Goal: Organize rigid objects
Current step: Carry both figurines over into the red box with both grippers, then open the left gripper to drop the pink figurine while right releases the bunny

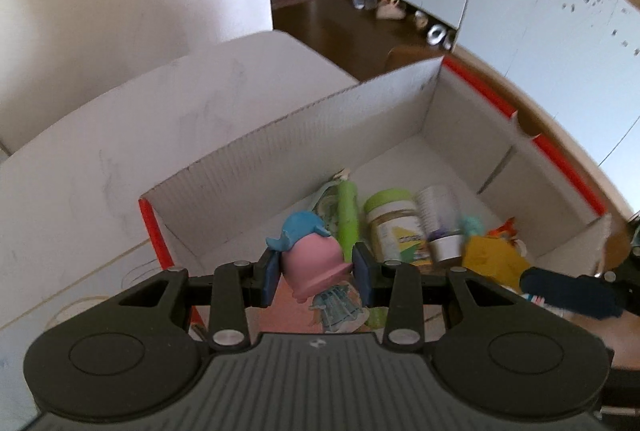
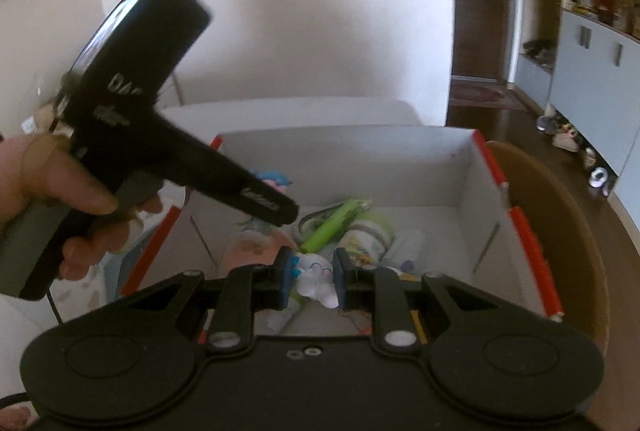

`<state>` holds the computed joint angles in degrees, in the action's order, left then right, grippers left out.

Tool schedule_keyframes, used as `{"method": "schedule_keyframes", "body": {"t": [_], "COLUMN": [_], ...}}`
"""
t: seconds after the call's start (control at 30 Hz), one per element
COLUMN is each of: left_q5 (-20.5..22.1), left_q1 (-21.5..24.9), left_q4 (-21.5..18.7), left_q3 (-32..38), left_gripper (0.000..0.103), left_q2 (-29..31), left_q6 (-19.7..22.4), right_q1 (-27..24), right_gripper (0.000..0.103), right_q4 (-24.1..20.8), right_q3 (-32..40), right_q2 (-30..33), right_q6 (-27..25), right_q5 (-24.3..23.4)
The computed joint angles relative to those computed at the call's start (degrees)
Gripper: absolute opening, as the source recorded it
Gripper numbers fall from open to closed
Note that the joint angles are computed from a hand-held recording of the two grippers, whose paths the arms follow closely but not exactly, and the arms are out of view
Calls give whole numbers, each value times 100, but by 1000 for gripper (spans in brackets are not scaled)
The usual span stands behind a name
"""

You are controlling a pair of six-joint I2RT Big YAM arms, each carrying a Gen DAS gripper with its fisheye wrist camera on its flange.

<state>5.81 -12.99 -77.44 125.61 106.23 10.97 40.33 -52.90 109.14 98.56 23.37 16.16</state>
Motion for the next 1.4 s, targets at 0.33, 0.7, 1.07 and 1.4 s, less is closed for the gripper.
{"method": "schedule_keyframes", "body": {"t": [0.33,0.7,1.07,1.4], "left_q5": [-275,-257,-64,209], "left_q1": [-128,-139,-52,-10], "left_q4": [-366,-750,-901,-394], "left_q3": [446,624,711,161], "left_gripper": [37,37,39,57], "left_q2": [462,655,690,157], "left_q6": [60,-53,-330,-288], "right_q1": [-131,-306,-311,-295], "right_gripper": [20,26,50,57], "right_q4": [-326,-690,-565,-495], "right_q3": [250,323,150,113], "right_q2": [344,395,182,59], "right_q6": [-181,-108,40,333], "right_q5": [-467,-852,-839,-567]}}
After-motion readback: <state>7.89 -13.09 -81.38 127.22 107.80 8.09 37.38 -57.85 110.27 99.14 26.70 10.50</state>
